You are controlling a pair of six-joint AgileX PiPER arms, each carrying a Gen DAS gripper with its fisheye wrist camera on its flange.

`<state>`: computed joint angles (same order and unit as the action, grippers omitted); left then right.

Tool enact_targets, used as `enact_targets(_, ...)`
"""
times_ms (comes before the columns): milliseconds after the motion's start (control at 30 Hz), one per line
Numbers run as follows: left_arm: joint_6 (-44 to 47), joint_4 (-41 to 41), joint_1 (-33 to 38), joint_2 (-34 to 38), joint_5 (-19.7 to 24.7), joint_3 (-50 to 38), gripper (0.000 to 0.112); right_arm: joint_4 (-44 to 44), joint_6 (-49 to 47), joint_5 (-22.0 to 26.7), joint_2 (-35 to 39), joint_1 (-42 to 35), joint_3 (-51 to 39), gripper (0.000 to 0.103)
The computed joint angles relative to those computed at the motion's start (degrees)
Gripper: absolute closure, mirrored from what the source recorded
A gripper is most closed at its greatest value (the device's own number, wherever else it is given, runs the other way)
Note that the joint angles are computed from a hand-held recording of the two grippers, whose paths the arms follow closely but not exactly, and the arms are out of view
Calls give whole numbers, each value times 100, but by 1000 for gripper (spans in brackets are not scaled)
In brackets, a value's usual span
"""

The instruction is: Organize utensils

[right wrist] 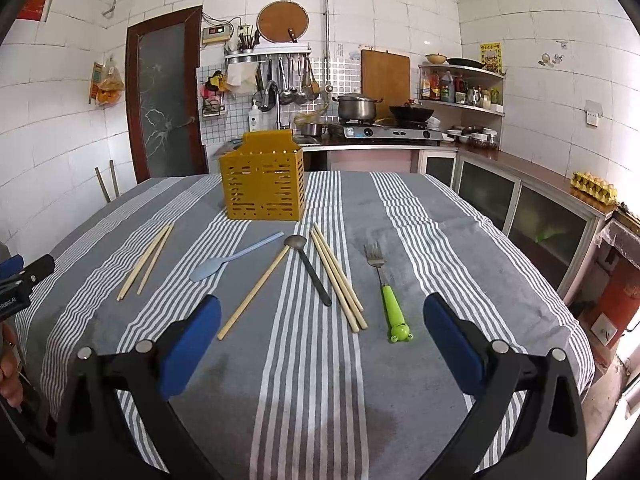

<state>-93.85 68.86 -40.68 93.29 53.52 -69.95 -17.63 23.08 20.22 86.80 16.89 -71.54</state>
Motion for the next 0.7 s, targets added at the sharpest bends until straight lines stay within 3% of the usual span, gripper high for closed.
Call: enact_targets(700, -186, 67, 67, 2, -12, 87, 14, -109, 141, -68, 81, -66, 28, 4)
